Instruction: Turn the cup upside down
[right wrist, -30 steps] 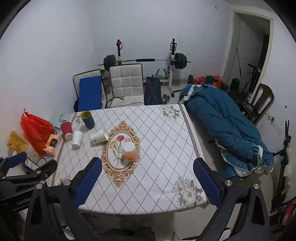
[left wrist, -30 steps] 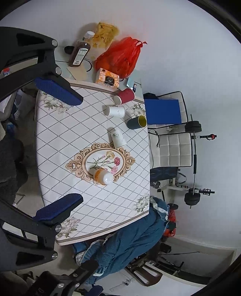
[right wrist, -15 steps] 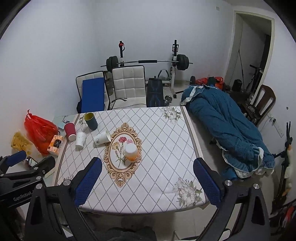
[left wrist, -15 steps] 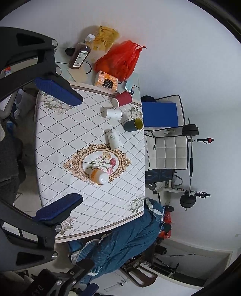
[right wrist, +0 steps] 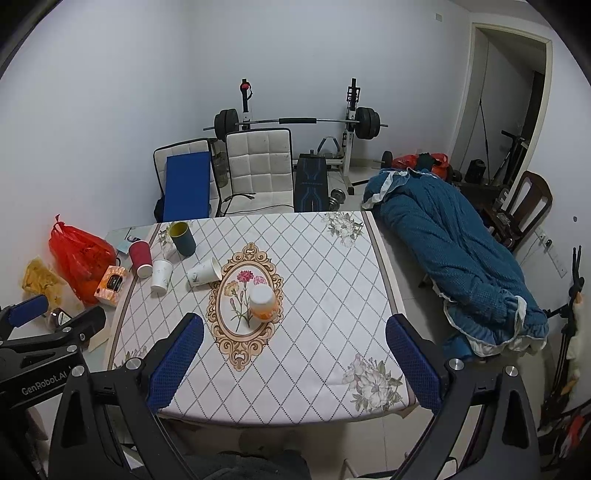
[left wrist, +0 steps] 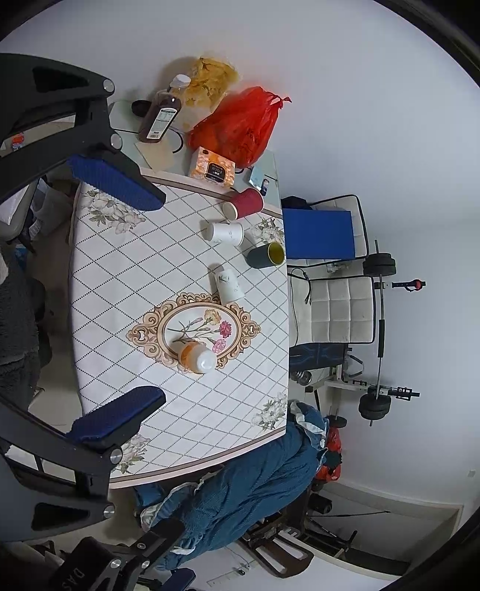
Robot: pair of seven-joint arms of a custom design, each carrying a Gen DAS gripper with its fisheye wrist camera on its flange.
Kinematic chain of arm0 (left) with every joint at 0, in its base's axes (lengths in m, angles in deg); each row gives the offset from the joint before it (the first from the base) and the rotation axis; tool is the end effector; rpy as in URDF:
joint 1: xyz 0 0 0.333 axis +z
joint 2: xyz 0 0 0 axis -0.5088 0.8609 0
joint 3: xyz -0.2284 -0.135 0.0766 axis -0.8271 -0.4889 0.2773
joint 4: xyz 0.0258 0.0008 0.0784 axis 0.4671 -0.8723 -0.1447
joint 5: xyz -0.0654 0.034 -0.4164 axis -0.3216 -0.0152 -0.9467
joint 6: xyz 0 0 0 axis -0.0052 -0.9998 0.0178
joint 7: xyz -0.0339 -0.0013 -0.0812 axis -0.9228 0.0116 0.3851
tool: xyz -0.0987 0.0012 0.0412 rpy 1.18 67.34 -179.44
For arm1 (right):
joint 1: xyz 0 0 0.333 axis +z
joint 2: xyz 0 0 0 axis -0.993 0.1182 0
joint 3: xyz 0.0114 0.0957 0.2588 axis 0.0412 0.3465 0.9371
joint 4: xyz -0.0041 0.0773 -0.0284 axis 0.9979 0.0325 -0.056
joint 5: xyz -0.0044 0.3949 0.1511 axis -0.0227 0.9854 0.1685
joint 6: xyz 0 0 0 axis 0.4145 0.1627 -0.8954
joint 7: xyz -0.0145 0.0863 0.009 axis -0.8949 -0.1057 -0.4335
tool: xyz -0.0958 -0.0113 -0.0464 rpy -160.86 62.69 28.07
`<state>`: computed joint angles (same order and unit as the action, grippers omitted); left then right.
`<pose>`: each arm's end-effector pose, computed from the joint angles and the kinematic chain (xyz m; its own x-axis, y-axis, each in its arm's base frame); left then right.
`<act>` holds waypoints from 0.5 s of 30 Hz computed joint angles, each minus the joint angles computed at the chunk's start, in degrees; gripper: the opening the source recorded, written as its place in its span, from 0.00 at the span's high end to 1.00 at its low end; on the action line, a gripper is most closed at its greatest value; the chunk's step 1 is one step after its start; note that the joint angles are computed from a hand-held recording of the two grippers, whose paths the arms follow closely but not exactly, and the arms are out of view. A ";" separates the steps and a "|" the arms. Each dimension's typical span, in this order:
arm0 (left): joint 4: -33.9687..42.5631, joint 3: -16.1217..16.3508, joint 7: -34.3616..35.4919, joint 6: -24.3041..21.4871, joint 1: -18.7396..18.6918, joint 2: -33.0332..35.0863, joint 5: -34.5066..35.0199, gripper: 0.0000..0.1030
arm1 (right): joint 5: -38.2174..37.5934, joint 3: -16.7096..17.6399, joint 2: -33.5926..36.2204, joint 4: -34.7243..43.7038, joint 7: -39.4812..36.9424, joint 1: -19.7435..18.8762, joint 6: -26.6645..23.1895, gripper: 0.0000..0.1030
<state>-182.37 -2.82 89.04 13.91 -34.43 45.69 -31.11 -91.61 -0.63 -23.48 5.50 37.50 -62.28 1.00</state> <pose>0.3958 -0.1486 0.8242 -0.2282 -0.9718 -0.0590 -0.7918 0.2206 -0.5696 0.4285 0.1807 0.9002 -0.3042 -0.9521 0.0309 -0.7280 0.2114 -0.6521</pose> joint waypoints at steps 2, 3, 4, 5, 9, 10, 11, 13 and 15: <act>-0.08 -0.07 0.07 0.01 -0.03 -0.18 0.16 0.05 | 0.16 -0.08 -0.37 -0.52 -0.13 -0.08 0.17 0.02; -0.07 -0.01 0.09 0.03 -0.02 -0.14 0.15 0.05 | 0.26 -0.09 -0.44 -0.65 -0.05 -0.14 0.39 0.02; 0.03 0.01 0.01 0.02 0.02 -0.02 0.14 0.05 | 0.20 -0.04 -0.28 -0.47 -0.06 -0.16 0.34 0.02; -0.04 -0.01 0.04 0.03 0.00 -0.19 0.18 0.05 | 0.07 0.01 -0.18 -0.31 -0.17 -0.15 0.17 0.02; 0.05 -0.01 -0.10 0.09 0.03 0.05 0.19 0.05 | 0.68 -0.08 -0.54 -0.94 0.09 -0.25 0.61 0.02; 0.08 0.03 -0.12 0.05 0.01 0.06 0.10 0.05 | 0.80 -0.08 -0.71 -1.17 0.03 -0.29 0.67 0.02; 0.10 0.11 -0.07 -0.01 -0.01 0.03 0.02 0.05 | 0.57 0.01 -0.62 -1.01 0.10 -0.31 0.37 0.02; 0.12 0.20 0.05 -0.05 0.00 -0.09 -0.02 0.05 | 0.72 0.09 -1.37 -2.14 0.43 -0.31 0.72 0.02; -0.07 0.28 0.09 0.08 -0.01 -0.31 -0.17 0.05 | 0.57 0.27 -1.49 -2.23 0.51 -0.41 0.62 0.02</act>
<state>-182.44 -2.54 89.13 13.99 -34.44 45.38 -31.29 -91.04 -0.37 -24.97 3.27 38.01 -62.69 1.61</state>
